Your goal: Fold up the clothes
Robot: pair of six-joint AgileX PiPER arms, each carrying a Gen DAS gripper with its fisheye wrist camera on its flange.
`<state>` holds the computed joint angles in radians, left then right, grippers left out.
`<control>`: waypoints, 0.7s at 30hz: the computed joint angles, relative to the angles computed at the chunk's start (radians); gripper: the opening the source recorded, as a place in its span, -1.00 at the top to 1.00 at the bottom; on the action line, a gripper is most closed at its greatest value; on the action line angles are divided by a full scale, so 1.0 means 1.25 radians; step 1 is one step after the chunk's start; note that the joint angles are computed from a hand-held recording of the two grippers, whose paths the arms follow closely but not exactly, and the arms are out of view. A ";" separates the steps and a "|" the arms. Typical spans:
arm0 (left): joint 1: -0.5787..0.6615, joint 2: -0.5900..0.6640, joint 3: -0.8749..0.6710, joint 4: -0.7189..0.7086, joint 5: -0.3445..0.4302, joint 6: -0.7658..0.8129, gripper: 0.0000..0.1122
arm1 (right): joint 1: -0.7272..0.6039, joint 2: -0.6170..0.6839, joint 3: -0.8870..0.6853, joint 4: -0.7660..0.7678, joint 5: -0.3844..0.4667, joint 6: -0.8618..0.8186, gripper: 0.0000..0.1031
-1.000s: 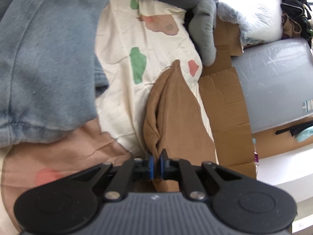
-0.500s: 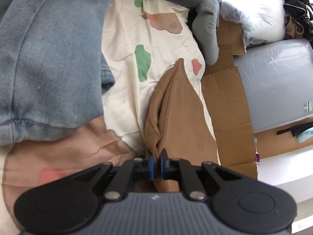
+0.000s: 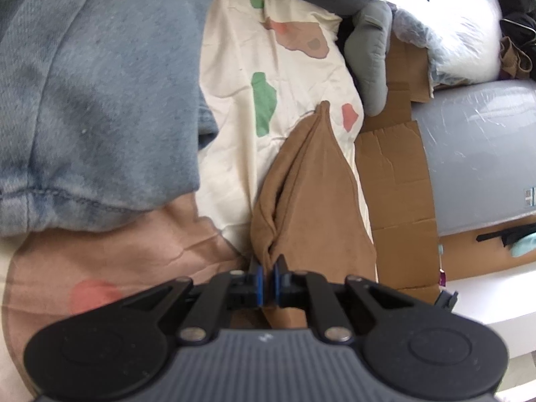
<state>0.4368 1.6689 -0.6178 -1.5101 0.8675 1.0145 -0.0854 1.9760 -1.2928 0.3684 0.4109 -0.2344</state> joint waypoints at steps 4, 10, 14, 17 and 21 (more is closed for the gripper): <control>0.003 0.004 -0.005 0.007 0.004 -0.004 0.88 | 0.007 0.058 -0.095 -0.065 0.011 0.070 0.81; 0.012 0.001 -0.007 0.010 0.020 -0.003 0.88 | 0.012 0.139 -0.223 -0.122 0.034 0.143 0.81; 0.014 -0.008 -0.012 0.018 0.030 -0.010 0.88 | 0.013 0.172 -0.267 -0.127 0.024 0.183 0.81; 0.012 -0.019 -0.015 0.018 0.038 -0.013 0.88 | 0.015 0.196 -0.300 -0.143 0.019 0.212 0.81; 0.009 -0.023 -0.015 0.011 0.042 -0.013 0.88 | 0.009 0.240 -0.380 -0.151 0.057 0.248 0.80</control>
<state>0.4476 1.6400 -0.6365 -1.4962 0.9196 0.9983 -0.0742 2.2756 -1.7682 0.1802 0.4822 0.0757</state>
